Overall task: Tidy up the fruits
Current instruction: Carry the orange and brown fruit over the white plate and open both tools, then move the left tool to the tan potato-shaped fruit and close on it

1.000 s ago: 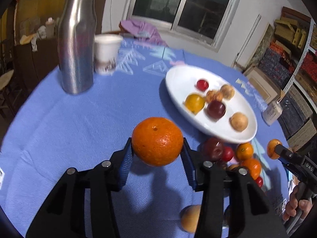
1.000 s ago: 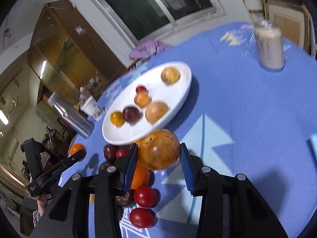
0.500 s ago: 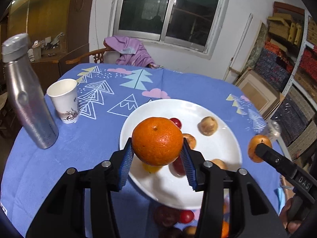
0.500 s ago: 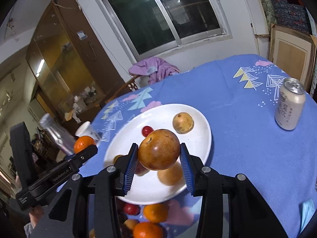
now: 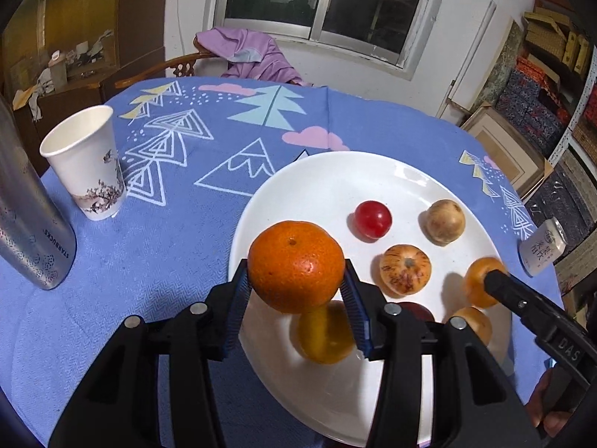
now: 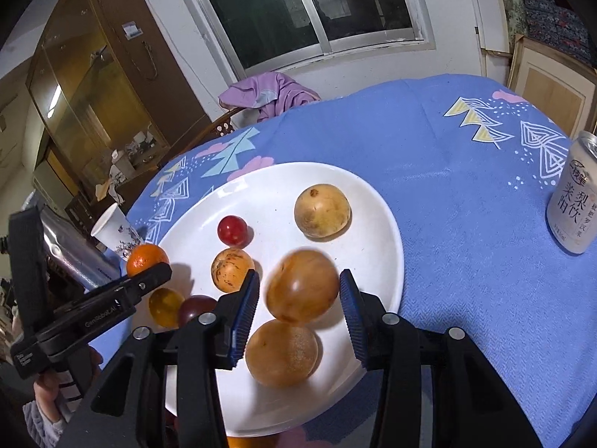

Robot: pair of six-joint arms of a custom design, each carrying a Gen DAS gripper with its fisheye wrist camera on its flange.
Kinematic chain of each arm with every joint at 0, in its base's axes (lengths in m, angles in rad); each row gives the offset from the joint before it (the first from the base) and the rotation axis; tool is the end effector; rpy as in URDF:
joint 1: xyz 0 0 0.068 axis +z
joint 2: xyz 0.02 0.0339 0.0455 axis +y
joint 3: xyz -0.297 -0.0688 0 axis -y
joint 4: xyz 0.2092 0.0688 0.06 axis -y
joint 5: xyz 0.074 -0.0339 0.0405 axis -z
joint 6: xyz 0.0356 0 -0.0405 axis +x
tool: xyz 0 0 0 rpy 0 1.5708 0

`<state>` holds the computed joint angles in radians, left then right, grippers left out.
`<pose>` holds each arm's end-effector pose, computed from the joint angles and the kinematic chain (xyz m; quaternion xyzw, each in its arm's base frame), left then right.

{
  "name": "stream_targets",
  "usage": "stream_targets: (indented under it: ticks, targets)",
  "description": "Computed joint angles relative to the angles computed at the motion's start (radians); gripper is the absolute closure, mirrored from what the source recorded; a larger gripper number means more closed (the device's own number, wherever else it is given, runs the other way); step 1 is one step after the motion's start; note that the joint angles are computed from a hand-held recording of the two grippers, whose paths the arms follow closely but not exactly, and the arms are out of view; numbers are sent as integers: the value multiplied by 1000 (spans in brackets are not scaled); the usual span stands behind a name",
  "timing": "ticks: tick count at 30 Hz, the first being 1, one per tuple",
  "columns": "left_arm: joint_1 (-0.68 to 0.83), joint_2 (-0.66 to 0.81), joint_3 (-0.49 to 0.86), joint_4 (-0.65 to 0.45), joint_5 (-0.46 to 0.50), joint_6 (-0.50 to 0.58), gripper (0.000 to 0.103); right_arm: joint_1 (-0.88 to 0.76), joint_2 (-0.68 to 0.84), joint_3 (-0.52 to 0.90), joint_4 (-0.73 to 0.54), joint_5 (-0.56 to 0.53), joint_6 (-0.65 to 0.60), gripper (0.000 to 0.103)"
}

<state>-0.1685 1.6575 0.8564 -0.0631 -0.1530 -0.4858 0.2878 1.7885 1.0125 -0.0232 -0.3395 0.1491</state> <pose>0.3019 -0.0458 0.2179 -0.1739 0.9196 -0.0430 0.3497 0.3327 0.1109 0.2227 -0.1267 0.9066 0.2332 0.3282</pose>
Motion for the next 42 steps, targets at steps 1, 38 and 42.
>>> stream_targets:
  ticks: [1,38,42]
  targets:
    - [7,-10,-4,3,12,1,51,-5,-11,-5,2,-7,-2,57]
    - [-1008,-436,-372,-542,-548,-737,5,-393,-431,-409,-23,-475,47,13]
    - [-892,-481,-411,-504,-474,-689,4,-385,-432,-412,-28,-466,39,13]
